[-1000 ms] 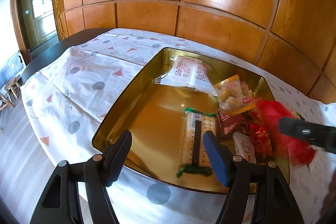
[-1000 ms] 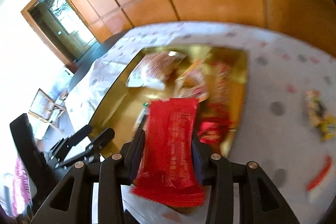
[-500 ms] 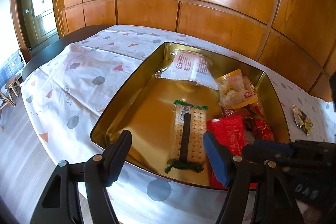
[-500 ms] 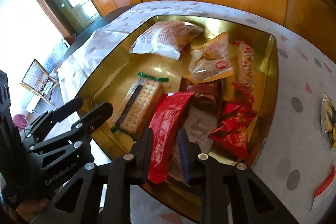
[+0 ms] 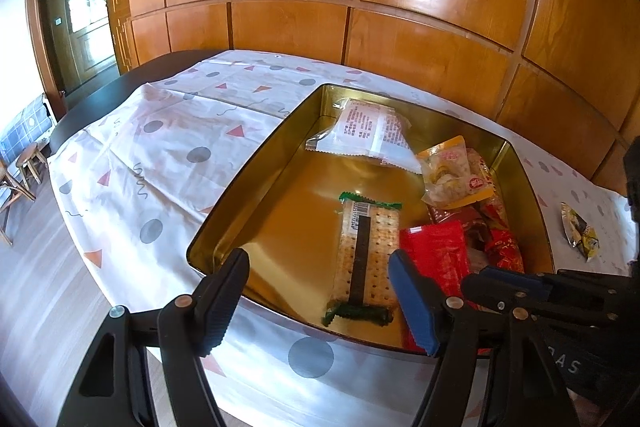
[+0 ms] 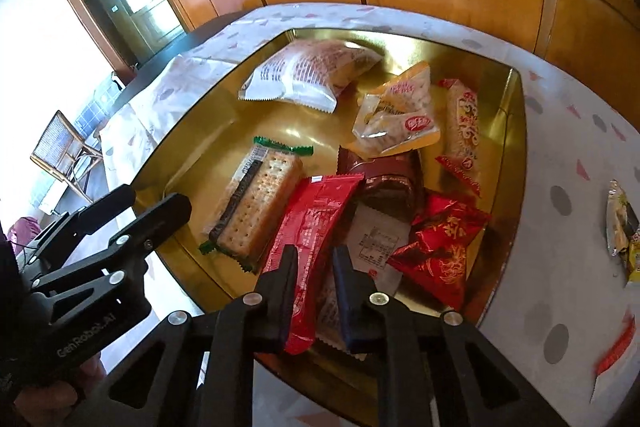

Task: Organize snacks
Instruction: 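Carry the red bar into the gold tray and open the right tool, then move the left tool back to the sheet and grasp the white-and-red wrapper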

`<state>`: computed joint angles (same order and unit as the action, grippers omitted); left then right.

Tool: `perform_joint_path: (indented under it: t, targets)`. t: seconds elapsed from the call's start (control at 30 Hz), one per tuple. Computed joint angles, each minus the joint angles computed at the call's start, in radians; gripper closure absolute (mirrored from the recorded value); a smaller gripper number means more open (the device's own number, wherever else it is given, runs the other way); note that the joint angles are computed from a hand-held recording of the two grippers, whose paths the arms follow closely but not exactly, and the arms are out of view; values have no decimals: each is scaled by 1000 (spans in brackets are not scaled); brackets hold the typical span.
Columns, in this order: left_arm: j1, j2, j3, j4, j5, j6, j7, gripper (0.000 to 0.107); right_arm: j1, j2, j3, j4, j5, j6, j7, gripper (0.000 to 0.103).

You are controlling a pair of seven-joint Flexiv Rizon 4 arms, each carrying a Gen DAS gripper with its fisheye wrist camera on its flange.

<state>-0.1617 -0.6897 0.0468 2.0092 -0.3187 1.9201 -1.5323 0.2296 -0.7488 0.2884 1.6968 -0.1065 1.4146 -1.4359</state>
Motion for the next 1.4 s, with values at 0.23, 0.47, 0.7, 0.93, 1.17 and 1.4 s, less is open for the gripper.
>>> perform_joint_path:
  t: [0.23,0.47,0.7,0.93,1.17,1.4]
  targets:
    - [3,9,-11,8,14,4,4,34,25,52,-50,75,1,87,50,85]
    - [8,17,-33,2,49,12,30,34,72,125,-163,195,-18,249,154,83]
    - [111,26,-174,-21,180,-15,85,34,105,191,-312,320,17,362,271,80]
    - [249,-9,-427,-94,370,-108,225,34,234,231,-601,482,141,372,397,78]
    - [200,-107,-556,-247,378,-343,488,22,252,231,-733,584,192,335,518,78]
    - [29,-199,-504,-448,272,-556,581,22,147,237,-667,610,173,361,552,78]
